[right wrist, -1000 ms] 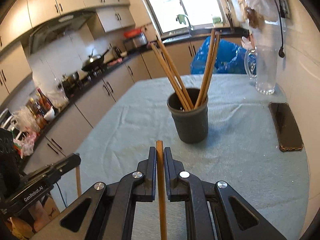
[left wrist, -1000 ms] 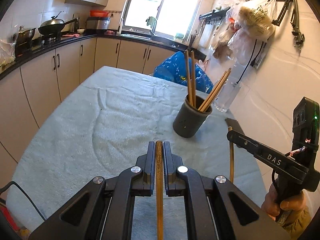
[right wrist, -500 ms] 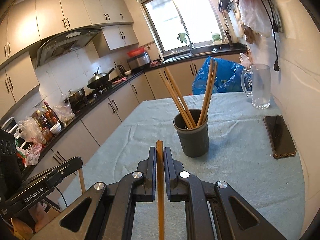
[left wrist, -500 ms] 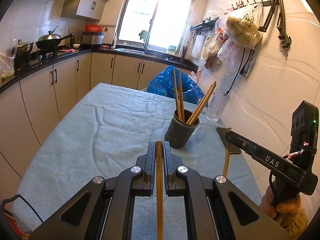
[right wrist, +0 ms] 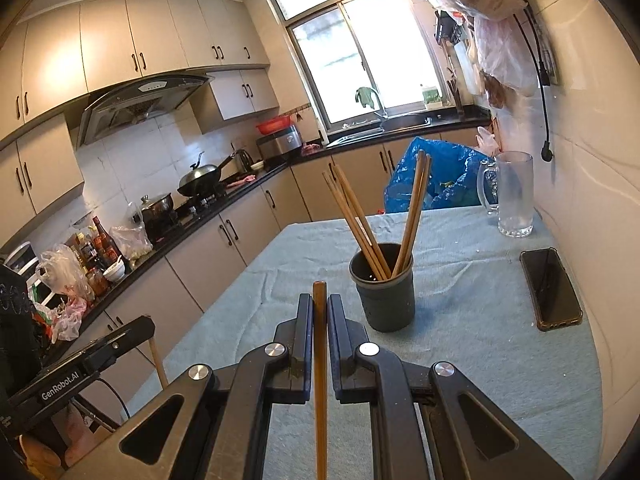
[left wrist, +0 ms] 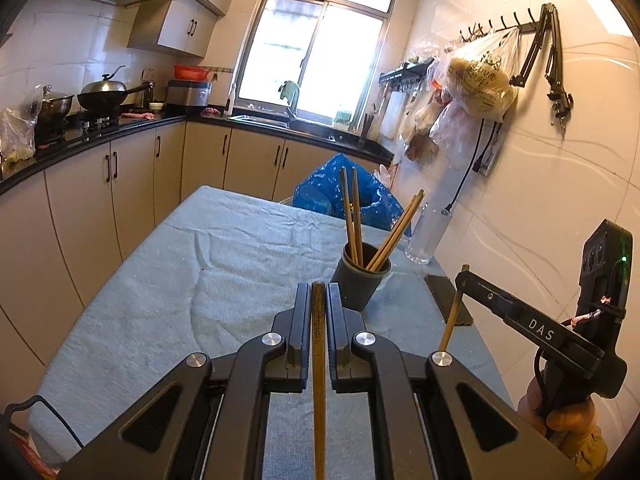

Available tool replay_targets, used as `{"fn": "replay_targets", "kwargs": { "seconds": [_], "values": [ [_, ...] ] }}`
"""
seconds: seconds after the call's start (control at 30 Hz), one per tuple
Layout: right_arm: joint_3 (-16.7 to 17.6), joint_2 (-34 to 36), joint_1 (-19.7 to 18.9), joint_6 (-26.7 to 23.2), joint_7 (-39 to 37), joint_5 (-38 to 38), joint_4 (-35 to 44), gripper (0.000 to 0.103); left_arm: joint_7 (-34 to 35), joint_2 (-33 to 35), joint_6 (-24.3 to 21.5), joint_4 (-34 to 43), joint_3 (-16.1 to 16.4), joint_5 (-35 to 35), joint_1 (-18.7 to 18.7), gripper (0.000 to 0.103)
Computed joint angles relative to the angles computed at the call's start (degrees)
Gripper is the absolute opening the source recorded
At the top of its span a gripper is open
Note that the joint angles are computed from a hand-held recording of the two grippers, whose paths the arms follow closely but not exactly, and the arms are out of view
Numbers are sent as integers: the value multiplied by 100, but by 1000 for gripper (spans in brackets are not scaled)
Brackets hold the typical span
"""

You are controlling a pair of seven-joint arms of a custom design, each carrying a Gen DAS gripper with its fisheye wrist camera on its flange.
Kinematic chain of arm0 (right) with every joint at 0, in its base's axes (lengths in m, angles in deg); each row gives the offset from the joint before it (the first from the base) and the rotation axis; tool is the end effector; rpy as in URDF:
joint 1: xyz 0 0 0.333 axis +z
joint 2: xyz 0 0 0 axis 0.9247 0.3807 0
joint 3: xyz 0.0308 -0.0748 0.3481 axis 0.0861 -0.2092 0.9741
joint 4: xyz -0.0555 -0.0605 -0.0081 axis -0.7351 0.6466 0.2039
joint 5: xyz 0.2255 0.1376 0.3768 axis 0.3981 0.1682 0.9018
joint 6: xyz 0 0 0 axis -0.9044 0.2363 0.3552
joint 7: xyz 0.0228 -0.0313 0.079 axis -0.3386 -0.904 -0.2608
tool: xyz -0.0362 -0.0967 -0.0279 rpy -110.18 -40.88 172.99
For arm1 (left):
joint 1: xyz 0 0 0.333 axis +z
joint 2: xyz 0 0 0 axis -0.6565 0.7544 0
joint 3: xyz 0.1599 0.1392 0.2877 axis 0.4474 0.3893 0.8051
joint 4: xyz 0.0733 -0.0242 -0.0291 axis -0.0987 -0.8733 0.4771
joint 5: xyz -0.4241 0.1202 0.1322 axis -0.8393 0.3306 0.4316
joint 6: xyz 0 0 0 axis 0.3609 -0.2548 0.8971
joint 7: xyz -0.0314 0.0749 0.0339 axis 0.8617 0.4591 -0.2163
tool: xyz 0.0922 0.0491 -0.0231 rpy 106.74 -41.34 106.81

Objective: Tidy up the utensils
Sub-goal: 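Lift both held chopsticks upright and carry them over the grey holder cup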

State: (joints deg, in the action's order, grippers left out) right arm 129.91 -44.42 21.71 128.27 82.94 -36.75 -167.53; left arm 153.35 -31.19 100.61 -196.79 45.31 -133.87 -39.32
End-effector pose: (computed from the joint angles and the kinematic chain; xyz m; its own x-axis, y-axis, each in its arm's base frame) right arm 0.4945 0.2582 0.5039 -0.1049 -0.9381 -0.3301 -0.4130 0.3430 -0.8437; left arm 0.6742 -0.0547 0.4826 -0.5448 -0.7994 0.2535 -0.5160 0.0812 -0.8527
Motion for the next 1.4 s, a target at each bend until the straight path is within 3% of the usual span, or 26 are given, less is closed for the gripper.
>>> {"fn": "replay_targets", "kwargs": {
  "seconds": [0.87, 1.17, 1.4],
  "values": [
    [-317, -529, 90, 85, -11, 175, -100, 8, 308, 94, 193, 355, -50, -374, -58, 6],
    [-306, -480, -260, 120, -106, 191, 109, 8, 341, 471, 241, 1133, -224, -511, -58, 6],
    [-155, -485, -871, 137, -221, 229, 558, 8, 798, 865, 624, 1958, -506, -982, -176, 6]
  ]
}}
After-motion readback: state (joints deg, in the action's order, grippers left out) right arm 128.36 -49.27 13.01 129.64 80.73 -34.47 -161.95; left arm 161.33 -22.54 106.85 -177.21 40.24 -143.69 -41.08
